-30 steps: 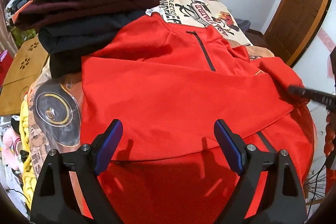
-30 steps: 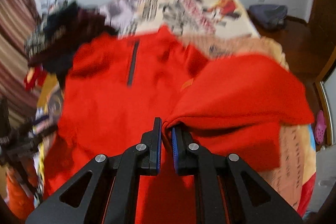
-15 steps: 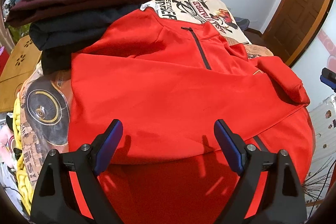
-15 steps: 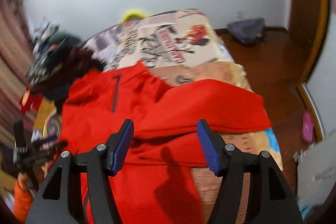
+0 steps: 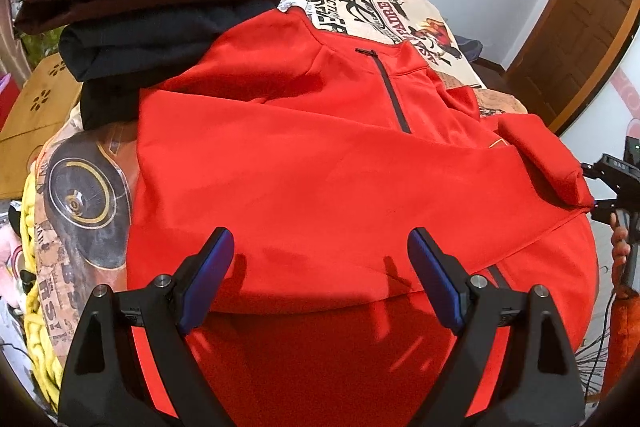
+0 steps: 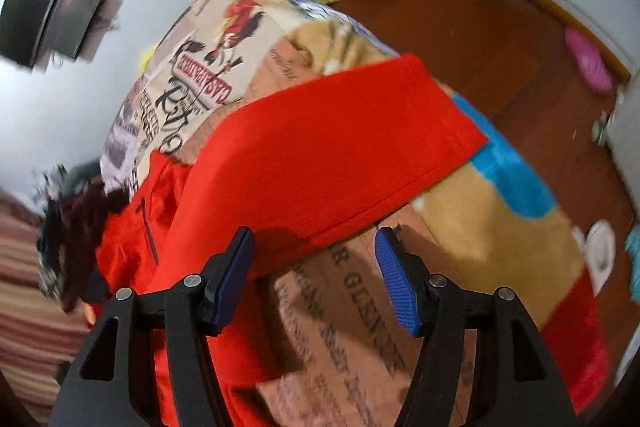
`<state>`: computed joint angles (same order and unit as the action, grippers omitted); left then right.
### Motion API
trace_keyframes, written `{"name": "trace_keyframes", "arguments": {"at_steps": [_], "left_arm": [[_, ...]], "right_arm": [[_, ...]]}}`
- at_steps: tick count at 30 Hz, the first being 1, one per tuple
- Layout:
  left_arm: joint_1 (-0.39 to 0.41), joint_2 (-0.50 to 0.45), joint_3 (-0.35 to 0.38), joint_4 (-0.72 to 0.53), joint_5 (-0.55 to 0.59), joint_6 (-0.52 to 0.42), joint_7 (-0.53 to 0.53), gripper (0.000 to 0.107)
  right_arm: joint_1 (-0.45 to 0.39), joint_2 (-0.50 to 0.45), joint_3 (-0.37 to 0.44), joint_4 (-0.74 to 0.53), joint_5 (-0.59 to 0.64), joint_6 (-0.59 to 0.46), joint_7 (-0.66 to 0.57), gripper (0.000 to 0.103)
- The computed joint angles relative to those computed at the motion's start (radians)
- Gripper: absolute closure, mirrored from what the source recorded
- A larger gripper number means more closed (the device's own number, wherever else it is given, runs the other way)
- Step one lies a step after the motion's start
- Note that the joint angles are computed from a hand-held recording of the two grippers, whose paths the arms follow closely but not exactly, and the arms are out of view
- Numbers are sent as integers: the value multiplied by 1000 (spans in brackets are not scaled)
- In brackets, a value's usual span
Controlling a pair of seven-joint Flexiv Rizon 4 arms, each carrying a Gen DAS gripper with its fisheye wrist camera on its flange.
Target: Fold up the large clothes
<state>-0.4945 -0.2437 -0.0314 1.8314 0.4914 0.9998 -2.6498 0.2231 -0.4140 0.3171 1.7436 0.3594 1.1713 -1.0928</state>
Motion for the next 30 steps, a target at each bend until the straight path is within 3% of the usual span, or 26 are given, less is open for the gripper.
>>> {"name": "trace_keyframes", "arguments": {"at_steps": [7, 8, 9, 11, 12, 18, 22, 26, 30], "left_arm": [[11, -4, 0, 22, -31, 41, 3, 18], [13, -5, 1, 26, -37, 46, 4, 18], [14, -4, 2, 31, -42, 51, 3, 18], [15, -1, 5, 40, -48, 63, -2, 18], [15, 0, 7, 44, -48, 66, -6, 18], [7, 17, 16, 56, -15, 63, -43, 18], [9, 37, 15, 68, 14, 59, -69, 18], [18, 70, 12, 84, 45, 58, -100, 18], [35, 121, 5, 110, 89, 48, -153, 18]], "right_arm": [[82, -41, -99, 17, -155, 81, 182, 44], [83, -45, -104, 15, -174, 83, 200, 48], [86, -51, -110, 11, -196, 86, 219, 54], [73, -55, -100, -1, -226, 70, 217, 94], [73, -51, -102, 0, -244, 64, 221, 96], [153, 20, -171, 36, -441, 158, 255, 96], [190, 71, -164, 30, -555, 209, 224, 97], [200, 83, -70, -15, -559, 240, 108, 97], [202, 35, 66, -111, -471, 192, -56, 97]]}}
